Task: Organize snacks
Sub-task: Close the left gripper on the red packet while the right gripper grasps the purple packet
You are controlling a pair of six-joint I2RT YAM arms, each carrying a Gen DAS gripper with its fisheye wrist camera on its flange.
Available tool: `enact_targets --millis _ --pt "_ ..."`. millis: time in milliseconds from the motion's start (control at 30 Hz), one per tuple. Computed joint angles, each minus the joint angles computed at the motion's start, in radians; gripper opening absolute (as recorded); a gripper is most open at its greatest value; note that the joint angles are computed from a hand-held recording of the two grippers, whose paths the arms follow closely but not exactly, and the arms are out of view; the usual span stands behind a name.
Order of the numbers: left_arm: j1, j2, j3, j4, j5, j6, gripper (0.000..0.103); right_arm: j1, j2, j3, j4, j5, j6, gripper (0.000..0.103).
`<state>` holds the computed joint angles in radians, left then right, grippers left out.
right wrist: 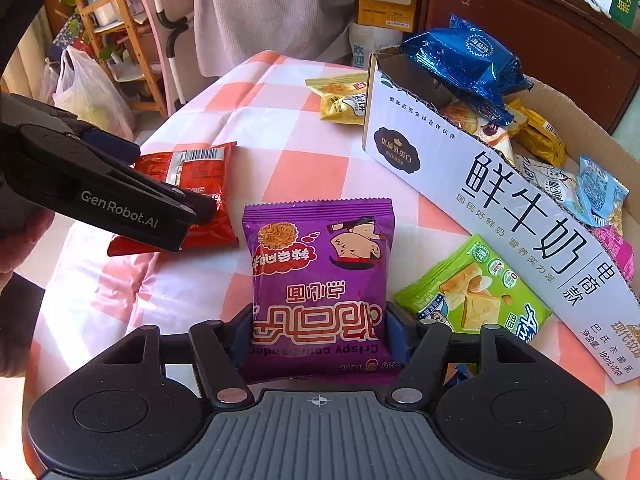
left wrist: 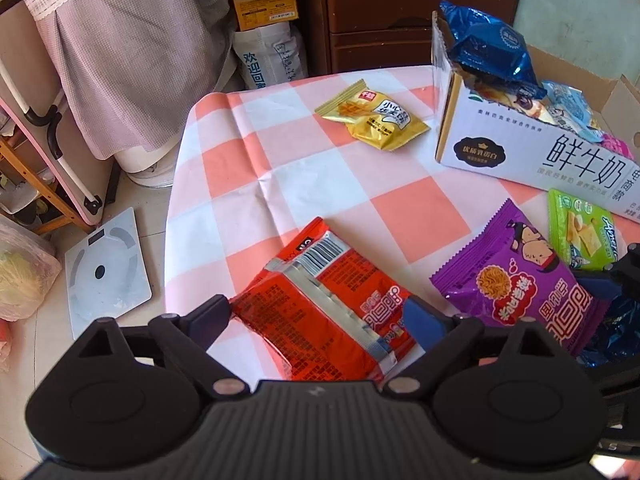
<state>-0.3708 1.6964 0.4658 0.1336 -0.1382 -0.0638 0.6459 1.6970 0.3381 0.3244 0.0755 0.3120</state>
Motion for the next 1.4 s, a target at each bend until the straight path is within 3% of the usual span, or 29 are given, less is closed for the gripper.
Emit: enact_targets --millis 433,700,900,1133,1167,1300,1400 --pt "0.074 -0.058 -0.005 -0.066 0.117 -0.054 0.093 -0.041 -0.070 -0.020 -0.011 -0.023 0.026 0.057" --pt "0.046 -0.009 0.014 -0.032 0.068 -0.122 0.093 -0.039 -0.073 -0.015 -0.019 -0.016 0.028 0.058" --pt "0.032 0.066 0.074 -0.056 0.027 -0.231 0.093 -0.034 -0.073 -0.012 -0.020 -0.006 0.035 0.058" --pt "0.012 0.098 0.057 -0.018 0.005 -0.220 0.095 -0.038 -0.083 -0.020 -0.023 -0.009 0.038 0.058" --pt "0.014 0.096 0.053 -0.010 0.013 -0.216 0.093 -0.037 -0.085 -0.020 -0.023 -0.008 0.038 0.058" --pt "0.034 0.074 0.028 0.016 0.090 -0.202 0.069 -0.039 -0.093 -0.023 -0.024 -0.006 0.041 0.058" --pt "0.033 0.061 0.007 0.049 0.100 -0.174 0.062 -0.038 -0.099 -0.025 -0.026 -0.004 0.044 0.058"
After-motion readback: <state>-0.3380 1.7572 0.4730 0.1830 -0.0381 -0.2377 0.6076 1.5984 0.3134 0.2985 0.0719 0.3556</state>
